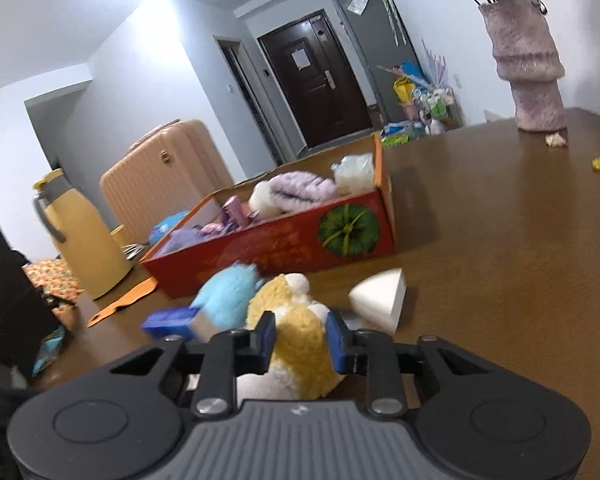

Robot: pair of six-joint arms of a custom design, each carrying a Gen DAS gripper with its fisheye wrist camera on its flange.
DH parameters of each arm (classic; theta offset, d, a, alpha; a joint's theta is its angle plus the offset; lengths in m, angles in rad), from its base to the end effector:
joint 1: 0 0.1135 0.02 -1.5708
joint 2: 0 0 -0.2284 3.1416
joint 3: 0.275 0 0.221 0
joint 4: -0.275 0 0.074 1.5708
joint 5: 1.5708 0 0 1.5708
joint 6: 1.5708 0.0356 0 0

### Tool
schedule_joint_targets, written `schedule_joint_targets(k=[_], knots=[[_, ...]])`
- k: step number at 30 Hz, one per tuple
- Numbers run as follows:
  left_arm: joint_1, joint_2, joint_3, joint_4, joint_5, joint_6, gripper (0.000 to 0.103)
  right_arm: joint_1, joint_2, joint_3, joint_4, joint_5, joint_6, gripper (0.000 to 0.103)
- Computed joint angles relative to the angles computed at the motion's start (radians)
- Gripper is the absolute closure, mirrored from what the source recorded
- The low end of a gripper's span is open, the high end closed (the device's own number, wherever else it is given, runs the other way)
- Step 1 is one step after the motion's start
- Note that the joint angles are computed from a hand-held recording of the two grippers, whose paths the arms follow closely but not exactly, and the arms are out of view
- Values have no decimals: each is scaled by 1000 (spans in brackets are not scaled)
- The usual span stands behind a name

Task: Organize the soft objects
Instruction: 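Grasp the white-and-yellow plush sheep with both grippers together, then lift the plush sheep with both grippers and carry it into the box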

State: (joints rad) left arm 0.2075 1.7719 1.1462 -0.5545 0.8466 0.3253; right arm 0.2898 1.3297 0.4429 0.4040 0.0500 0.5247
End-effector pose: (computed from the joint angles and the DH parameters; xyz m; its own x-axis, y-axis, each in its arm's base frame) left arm 0.3092 0.0378 0.1711 -0.8118 0.0455 -0.5821 0.4243 0.7309 -0.5346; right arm 0.2338 0.0679 0.1575 -0.5068 0.3710 -0.7782 0.0126 0.9058 0.4236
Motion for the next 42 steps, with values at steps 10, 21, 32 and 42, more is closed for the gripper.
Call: schedule_joint_targets(k=[10, 21, 32, 42], knots=[[328, -73, 7, -323, 86, 385, 45, 466, -280, -100, -179, 153, 38, 87], [214, -76, -51, -268, 82, 267, 40, 61, 82, 113, -84, -34, -105, 51], [312, 66, 73, -394, 137, 324, 53, 255, -228, -191, -29, 64, 304, 72], [286, 67, 58, -380, 126, 348, 30, 332, -246, -145, -142, 165, 335, 47]])
